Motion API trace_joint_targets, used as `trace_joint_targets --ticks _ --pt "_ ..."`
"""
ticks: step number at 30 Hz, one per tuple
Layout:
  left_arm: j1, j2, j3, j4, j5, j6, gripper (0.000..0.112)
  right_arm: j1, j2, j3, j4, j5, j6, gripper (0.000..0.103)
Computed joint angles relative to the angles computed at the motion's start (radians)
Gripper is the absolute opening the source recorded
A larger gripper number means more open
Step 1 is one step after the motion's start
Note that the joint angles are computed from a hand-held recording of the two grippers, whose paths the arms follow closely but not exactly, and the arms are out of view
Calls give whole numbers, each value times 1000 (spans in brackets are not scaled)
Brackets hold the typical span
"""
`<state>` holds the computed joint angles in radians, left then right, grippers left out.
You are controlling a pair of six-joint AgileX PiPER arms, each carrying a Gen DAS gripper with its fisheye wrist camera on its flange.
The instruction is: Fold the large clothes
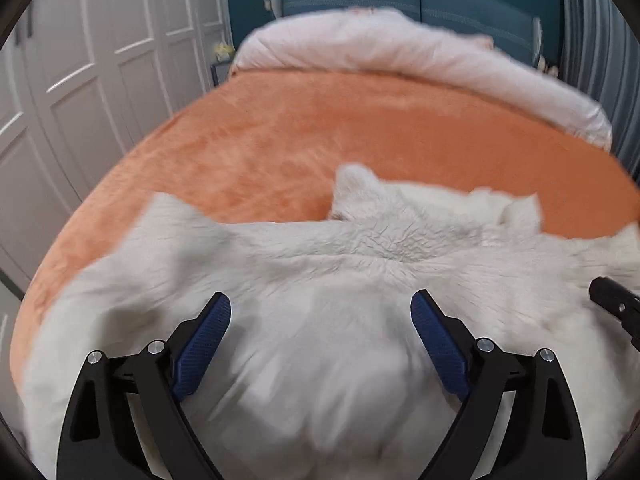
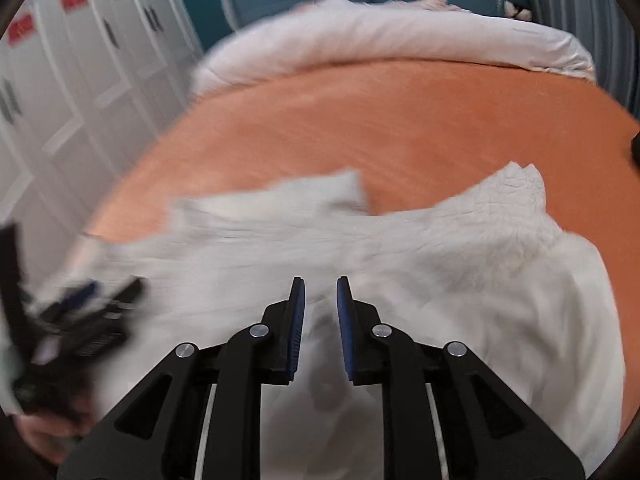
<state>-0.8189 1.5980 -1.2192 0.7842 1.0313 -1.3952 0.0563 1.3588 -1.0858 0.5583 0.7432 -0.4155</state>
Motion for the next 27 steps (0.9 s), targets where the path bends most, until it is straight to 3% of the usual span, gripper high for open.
trace_joint_targets --ticks 3,6,8,10,13,16,18,20,22,24,27 --pt "-54 -107 65 -13 61 -68 90 87 -121 62 -38 17 31 19" --pt "-90 -169 160 -17 106 -141 90 257 -133 139 -189 -28 151 22" --pt "-112 -178 220 -9 119 -164 92 343 -141 230 -309 -137 232 21" --pt "-153 -175 276 33 113 -204 94 371 -166 302 -332 -238 226 21" --pt "-172 -148 291 59 124 -229 95 319 -127 232 -247 -146 149 21" --pt "-114 -165 224 7 132 -123 94 201 -108 123 -132 -6 46 26" --pt "-92 -204 194 50 145 -105 94 106 -109 66 -100 -9 -5 39" --pt "-23 -217 144 83 141 -45 94 33 -66 -4 -121 -23 -21 39" --pt "79 -205 105 75 86 22 94 -22 1 -70 -175 -55 4 39" --pt "218 -143 63 11 12 131 94 -86 98 -144 -226 -65 56 38" --pt "342 -43 51 -69 -39 202 90 -145 225 -192 -296 -82 101 32"
